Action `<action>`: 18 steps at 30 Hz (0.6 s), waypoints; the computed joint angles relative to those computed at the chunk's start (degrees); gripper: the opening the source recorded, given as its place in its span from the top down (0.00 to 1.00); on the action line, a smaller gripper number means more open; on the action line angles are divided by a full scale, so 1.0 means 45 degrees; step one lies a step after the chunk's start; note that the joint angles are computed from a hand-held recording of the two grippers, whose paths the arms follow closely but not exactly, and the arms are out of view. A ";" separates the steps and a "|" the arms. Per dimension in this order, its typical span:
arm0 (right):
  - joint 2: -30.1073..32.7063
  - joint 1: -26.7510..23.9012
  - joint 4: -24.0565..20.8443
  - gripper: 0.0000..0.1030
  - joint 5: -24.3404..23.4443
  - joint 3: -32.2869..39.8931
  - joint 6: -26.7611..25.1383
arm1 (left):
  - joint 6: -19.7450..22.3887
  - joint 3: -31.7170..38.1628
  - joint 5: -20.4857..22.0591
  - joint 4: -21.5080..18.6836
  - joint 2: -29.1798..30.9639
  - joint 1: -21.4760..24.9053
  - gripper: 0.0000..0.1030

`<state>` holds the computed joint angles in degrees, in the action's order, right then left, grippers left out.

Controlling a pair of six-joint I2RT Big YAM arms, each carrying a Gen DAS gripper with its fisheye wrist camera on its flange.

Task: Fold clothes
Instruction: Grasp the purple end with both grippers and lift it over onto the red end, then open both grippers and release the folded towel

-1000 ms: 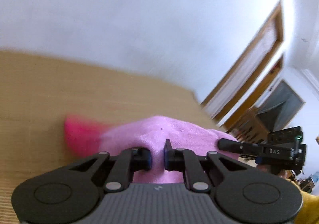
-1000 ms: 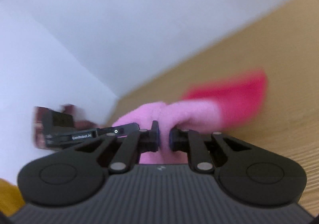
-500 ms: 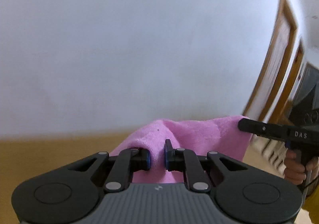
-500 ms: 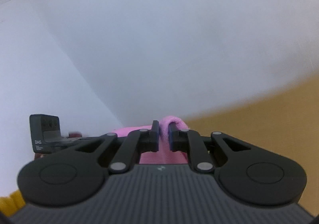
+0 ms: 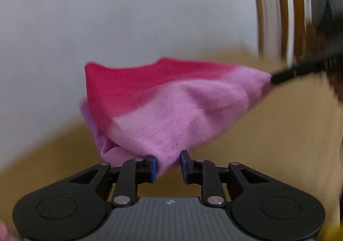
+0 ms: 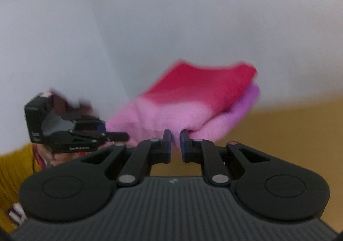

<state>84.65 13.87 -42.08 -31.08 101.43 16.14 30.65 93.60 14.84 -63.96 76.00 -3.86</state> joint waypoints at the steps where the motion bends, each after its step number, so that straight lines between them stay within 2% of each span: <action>1: -0.0493 0.0118 -0.0256 0.88 0.0115 -0.1169 0.0138 | 0.0301 -0.1113 -0.0379 -0.0569 -0.0511 -0.0109 0.77; 3: -0.1437 0.0521 -0.1173 0.88 0.0803 -0.3238 0.0327 | 0.0608 -0.3108 -0.1181 -0.1575 -0.1456 -0.0346 0.77; 6: -0.2145 0.1081 -0.2737 0.87 0.1986 -0.4387 0.0141 | 0.0608 -0.4922 -0.1973 -0.2368 -0.2933 -0.0406 0.77; 7: -0.2455 0.1294 -0.3263 0.87 0.2402 -0.4678 0.0087 | 0.0489 -0.5042 -0.1851 -0.2534 -0.3158 -0.0357 0.77; 9: -0.2919 0.1534 -0.3474 0.87 0.2847 -0.4732 0.0442 | 0.0698 -0.4898 -0.1215 -0.2665 -0.3381 0.0509 0.72; 11: -0.3037 0.1510 -0.3434 0.85 0.3133 -0.4406 0.0344 | 0.0401 -0.4835 -0.0975 -0.2081 -0.3458 0.0700 0.64; 13: -0.2757 0.1706 -0.2992 0.84 0.3535 -0.4076 -0.0291 | -0.0725 -0.4652 -0.1052 -0.1265 -0.3205 0.0513 0.61; 15: -0.1849 0.2545 -0.2750 0.75 0.4275 -0.3181 -0.0505 | -0.1859 -0.4301 -0.1011 -0.0574 -0.2705 0.0449 0.61; 16: -0.1352 0.2936 -0.2738 0.68 0.4581 -0.2695 -0.0566 | -0.2425 -0.4163 -0.0862 -0.0388 -0.2523 0.0538 0.61; 18: -0.0461 0.3699 -0.2673 0.67 0.5120 -0.1850 -0.0650 | -0.3760 -0.3885 -0.0848 0.0026 -0.2133 0.0581 0.60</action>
<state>82.57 30.51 -54.11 -8.04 93.11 13.22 13.73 76.12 11.02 -63.84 66.40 -1.25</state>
